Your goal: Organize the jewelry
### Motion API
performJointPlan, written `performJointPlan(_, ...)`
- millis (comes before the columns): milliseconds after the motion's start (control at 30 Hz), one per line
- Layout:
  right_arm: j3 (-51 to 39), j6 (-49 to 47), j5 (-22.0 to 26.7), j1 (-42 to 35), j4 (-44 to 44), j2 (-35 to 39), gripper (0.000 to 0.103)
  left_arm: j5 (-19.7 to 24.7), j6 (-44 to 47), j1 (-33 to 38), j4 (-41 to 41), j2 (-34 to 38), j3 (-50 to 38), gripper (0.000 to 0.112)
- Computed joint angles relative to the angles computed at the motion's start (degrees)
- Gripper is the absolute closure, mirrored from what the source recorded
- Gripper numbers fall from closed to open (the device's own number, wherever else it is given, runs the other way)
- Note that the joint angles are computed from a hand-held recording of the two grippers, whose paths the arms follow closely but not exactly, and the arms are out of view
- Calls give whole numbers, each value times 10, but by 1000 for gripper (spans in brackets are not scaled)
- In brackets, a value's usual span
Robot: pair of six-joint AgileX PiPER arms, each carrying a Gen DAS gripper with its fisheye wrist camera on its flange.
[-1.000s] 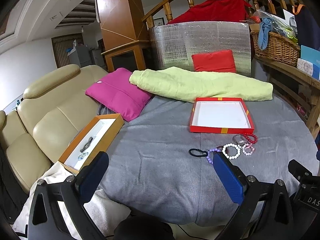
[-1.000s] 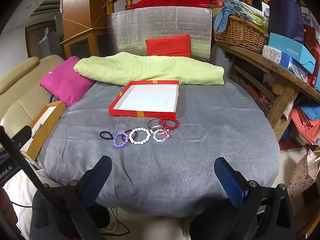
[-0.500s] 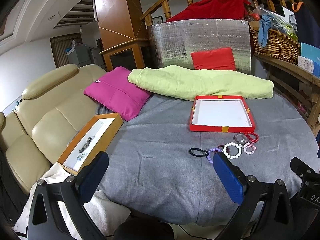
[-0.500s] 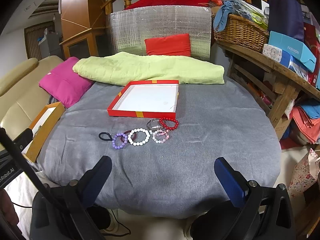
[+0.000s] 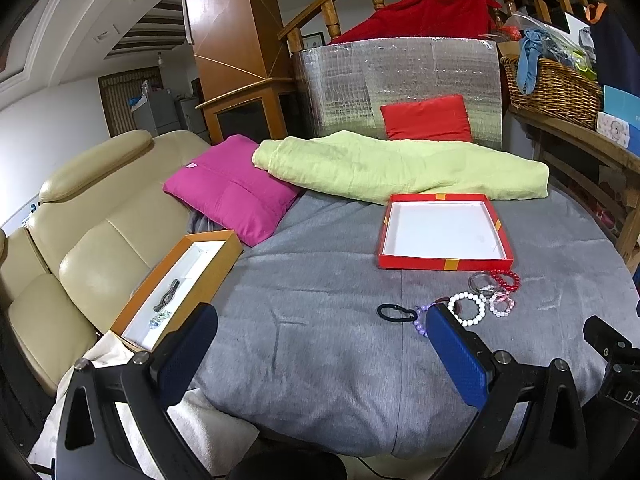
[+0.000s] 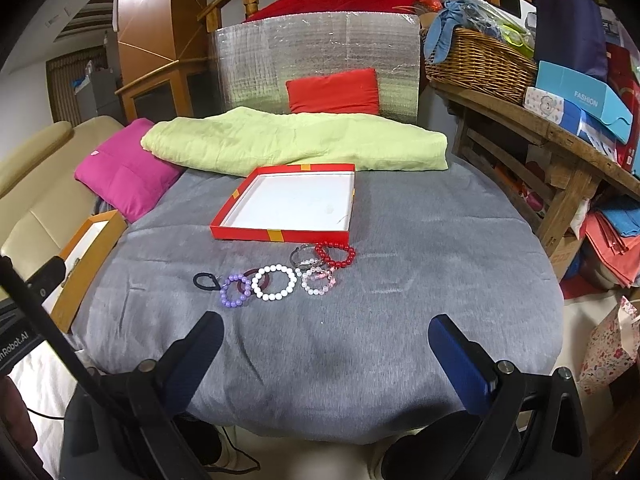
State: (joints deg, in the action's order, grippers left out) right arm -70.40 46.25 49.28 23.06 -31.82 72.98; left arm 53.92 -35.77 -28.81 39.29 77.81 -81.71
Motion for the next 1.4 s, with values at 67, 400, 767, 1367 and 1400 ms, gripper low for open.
performJointPlan(67,-6,-5,0,-3,5,6,0,-5,4,5,-6,5,-2,9)
performJointPlan(400,-27,-30,-6,-22,32,34,0,-27,26,27,-34,28,-11,9)
performJointPlan(767,-33,-352,-140,-204,318,129,0,-50,233,139,-283,175,-84,9)
performJointPlan(1367,-350,-531,28,-337,625,435,21,58,392,179,-465,454,-361,53)
performJointPlan(1400,-367,-530,37,-339,629,449,25,71,397,182,-477,466,-379,56)
